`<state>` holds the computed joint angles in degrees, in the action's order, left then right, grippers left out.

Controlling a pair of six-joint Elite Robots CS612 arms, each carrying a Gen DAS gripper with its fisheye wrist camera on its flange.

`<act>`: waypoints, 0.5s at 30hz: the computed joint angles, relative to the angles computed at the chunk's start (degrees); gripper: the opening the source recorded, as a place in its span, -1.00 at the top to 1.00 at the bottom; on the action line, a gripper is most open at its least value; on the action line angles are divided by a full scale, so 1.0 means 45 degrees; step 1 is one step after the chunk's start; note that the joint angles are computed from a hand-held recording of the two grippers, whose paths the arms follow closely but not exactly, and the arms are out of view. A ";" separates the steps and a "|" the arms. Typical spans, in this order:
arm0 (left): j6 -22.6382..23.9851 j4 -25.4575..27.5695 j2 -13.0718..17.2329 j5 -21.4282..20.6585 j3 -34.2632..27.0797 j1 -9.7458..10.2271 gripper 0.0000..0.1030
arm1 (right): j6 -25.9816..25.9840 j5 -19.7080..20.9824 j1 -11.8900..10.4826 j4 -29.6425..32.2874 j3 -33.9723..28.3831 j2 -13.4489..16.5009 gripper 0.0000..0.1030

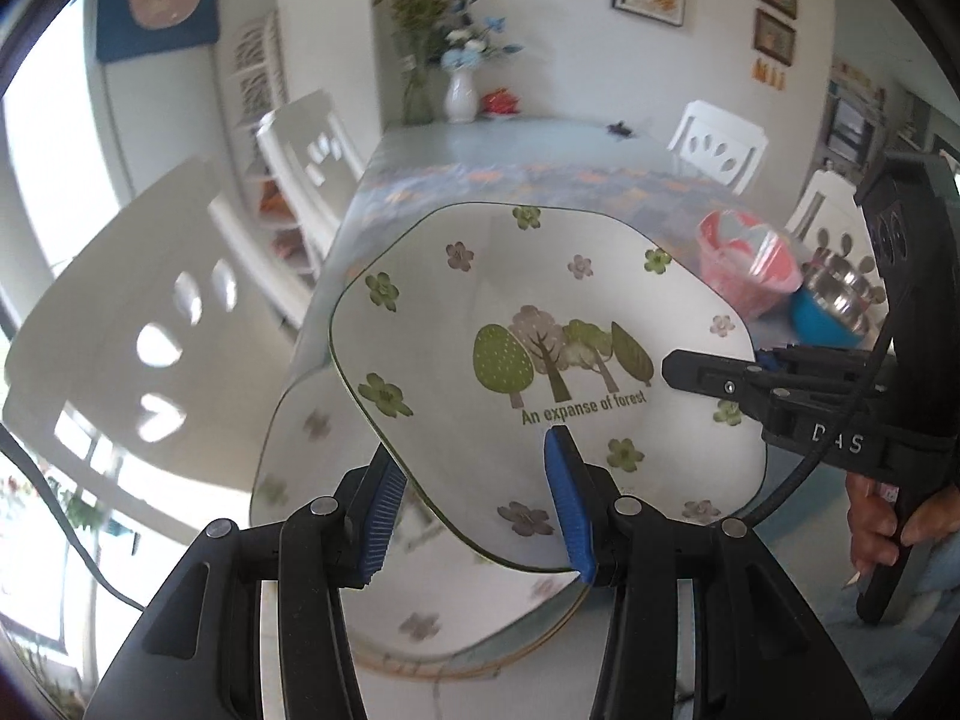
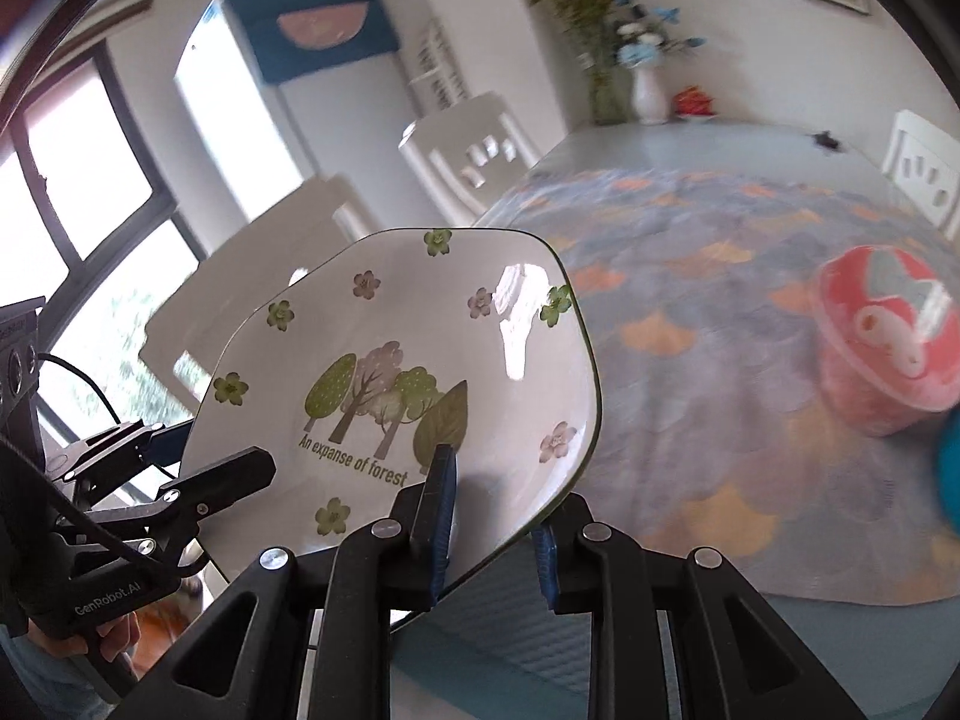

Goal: Organize plates and bowls
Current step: 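Lower the held plate with both grippers onto the stacked forest-print plates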

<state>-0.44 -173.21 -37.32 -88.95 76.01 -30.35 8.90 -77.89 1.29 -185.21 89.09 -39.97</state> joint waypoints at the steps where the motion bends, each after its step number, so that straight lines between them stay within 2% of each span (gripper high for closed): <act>1: 0.0053 0.0094 -0.0043 0.0097 0.0118 0.0009 0.17 | -0.0124 0.0141 0.0039 0.0266 -0.0120 0.0071 0.56; 5: -0.0430 0.0521 -0.0135 0.0021 0.0404 0.0201 0.18 | -0.0695 0.0454 0.0207 0.1250 -0.0613 0.0371 0.56; 15: -0.1087 0.0896 -0.0198 0.0005 0.0613 0.0347 0.17 | -0.1336 0.0501 0.0405 0.2210 -0.1136 0.0591 0.55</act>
<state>-5.33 -169.17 -38.22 -88.93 78.77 -28.79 2.89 -75.63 3.11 -175.26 83.97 -37.32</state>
